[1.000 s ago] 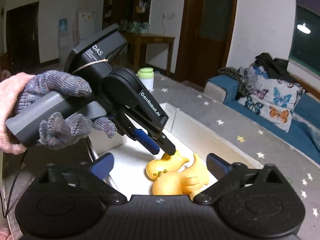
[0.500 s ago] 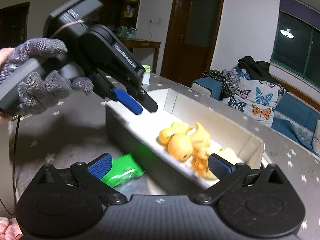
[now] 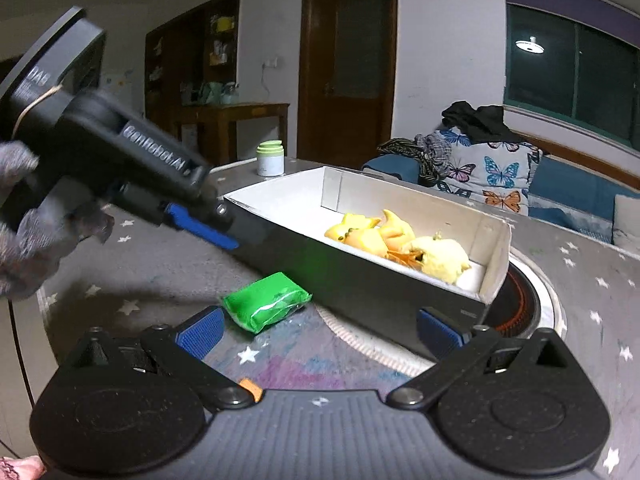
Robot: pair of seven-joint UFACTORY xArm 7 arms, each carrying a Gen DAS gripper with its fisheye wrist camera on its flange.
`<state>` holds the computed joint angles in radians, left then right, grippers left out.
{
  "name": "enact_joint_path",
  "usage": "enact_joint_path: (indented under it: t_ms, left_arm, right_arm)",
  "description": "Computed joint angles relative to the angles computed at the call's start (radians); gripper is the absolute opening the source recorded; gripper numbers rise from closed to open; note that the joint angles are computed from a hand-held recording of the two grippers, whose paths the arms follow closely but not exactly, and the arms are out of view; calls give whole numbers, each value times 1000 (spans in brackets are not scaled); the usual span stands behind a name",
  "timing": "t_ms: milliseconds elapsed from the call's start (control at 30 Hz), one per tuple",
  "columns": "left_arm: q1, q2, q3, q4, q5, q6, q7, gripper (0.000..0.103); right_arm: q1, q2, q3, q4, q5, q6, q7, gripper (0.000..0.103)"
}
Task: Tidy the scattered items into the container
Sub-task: 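Move the left tool down to the orange squishy block, then close the left tool on the orange block and lift it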
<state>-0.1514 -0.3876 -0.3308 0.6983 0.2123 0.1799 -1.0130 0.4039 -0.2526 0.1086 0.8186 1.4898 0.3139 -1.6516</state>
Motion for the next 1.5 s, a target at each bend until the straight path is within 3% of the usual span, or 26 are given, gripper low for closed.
enact_joint_path:
  t_ms: [200,533,1033,1267,1500]
  left_arm:
    - [-62,-31,16,-49,-41,9,18,33]
    - [-161,-15,47,-97,-140,-25,68,33]
    - [-204,37,40,-72,-179,-24,83,33]
    - [-242,52,73,-76,-224,-48,101,33]
    - [-228,63,58,-68,-219,-57,97,34]
  right_arm:
    - [-1,-46,-13,-62,-64,49,83,103]
    - [44,-87,-7,-141,-70,-4,66,103]
    - [83,-136,-39,-210,-130,12,128,103]
    - [97,-129,-47,-214,-157,42,148,103]
    - [104,-122,-40,-208,-147,37,147,103]
